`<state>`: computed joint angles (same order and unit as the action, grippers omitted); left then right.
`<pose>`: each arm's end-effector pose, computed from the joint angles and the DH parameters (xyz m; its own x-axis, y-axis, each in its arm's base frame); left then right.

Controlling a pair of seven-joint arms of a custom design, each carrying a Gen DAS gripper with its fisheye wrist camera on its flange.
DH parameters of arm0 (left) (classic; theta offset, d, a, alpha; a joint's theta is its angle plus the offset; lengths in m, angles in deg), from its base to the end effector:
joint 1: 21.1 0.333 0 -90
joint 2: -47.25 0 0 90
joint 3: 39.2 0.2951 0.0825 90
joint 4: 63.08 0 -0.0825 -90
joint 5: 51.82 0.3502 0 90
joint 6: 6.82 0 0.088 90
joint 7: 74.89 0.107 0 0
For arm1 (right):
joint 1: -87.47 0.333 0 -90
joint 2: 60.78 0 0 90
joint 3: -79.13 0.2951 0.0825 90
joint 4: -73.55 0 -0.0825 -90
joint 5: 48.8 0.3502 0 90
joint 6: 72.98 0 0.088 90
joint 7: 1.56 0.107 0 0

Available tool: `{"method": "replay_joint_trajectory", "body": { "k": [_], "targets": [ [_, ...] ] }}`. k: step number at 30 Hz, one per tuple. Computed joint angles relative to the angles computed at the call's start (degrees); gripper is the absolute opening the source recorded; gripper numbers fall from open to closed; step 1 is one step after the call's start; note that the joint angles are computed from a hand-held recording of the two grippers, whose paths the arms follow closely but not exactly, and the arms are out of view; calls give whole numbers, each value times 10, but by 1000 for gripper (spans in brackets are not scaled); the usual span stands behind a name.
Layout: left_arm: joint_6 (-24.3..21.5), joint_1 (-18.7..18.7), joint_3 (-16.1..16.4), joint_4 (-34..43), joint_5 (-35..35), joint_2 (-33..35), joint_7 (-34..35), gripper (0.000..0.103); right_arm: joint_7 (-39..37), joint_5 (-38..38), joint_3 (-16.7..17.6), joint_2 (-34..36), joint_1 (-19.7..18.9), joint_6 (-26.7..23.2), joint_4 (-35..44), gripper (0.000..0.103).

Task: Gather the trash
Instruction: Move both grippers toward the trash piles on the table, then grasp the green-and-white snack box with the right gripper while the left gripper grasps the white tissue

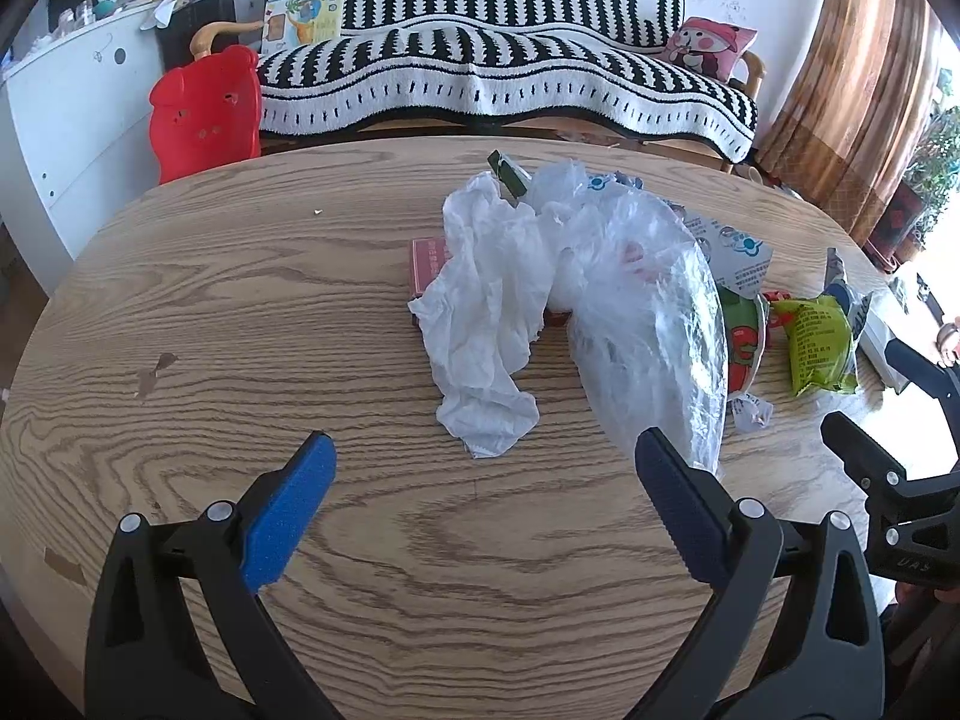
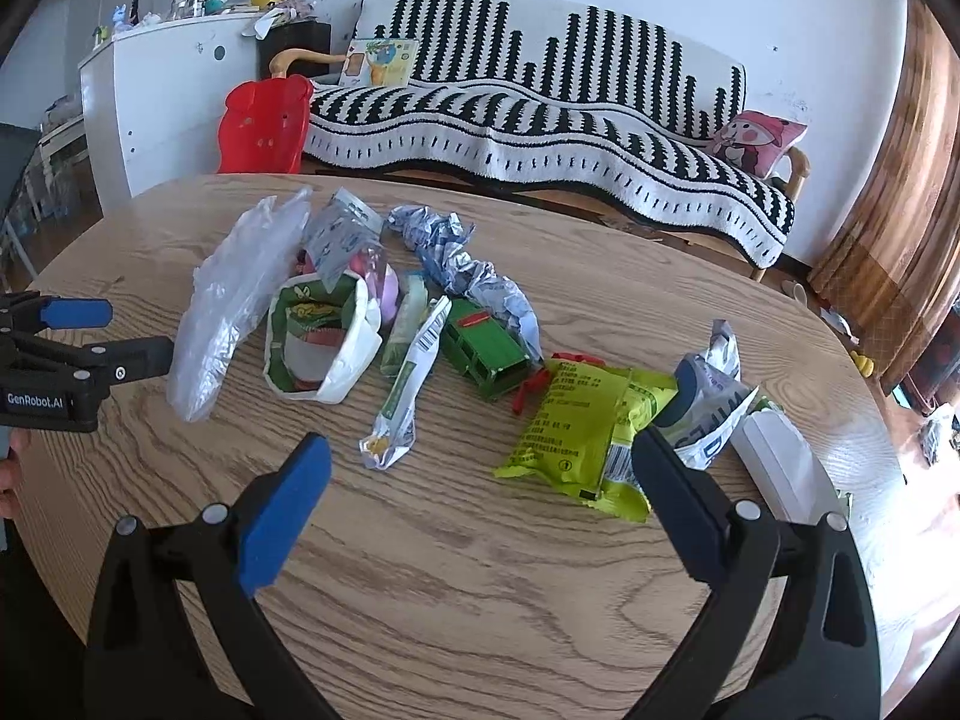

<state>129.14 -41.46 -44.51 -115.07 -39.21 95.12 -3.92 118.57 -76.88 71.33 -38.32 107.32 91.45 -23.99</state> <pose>0.7058 -0.3011 0.4579 -0.1868 -0.9811 0.0506 -0.7913 0.1198 -0.5995 0.6443 0.1778 0.4507 0.0923 -0.9906 0.1013 -0.6706 -0.1371 -0.7290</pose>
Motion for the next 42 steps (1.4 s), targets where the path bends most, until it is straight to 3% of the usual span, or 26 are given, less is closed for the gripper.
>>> {"method": "replay_joint_trajectory", "body": {
  "k": [2,7,10,14,25,32,37,42],
  "targets": [
    [18,4,0,-36,1,-18,-2,97,10,-8,-7,2,4,15,-4,97],
    [27,9,-3,-44,-1,-20,1,97,17,-11,-13,2,8,28,-10,97],
    [29,12,-4,-48,-4,-20,3,97,47,-42,-39,6,27,47,-9,97],
    [32,11,-2,-55,-4,-25,0,97,62,-62,-49,8,34,48,-7,97],
    [36,14,-5,-62,-10,-26,4,97,79,-90,-48,10,34,36,-1,97],
    [21,20,-17,-48,-26,-20,10,97,51,-51,-14,0,6,29,-12,97],
    [23,42,-21,-49,-54,-26,7,97,102,-106,-56,-14,29,25,-16,97],
    [58,51,-13,-101,-43,-51,25,97,215,-242,-105,-69,34,33,-69,97]
  ]
}}
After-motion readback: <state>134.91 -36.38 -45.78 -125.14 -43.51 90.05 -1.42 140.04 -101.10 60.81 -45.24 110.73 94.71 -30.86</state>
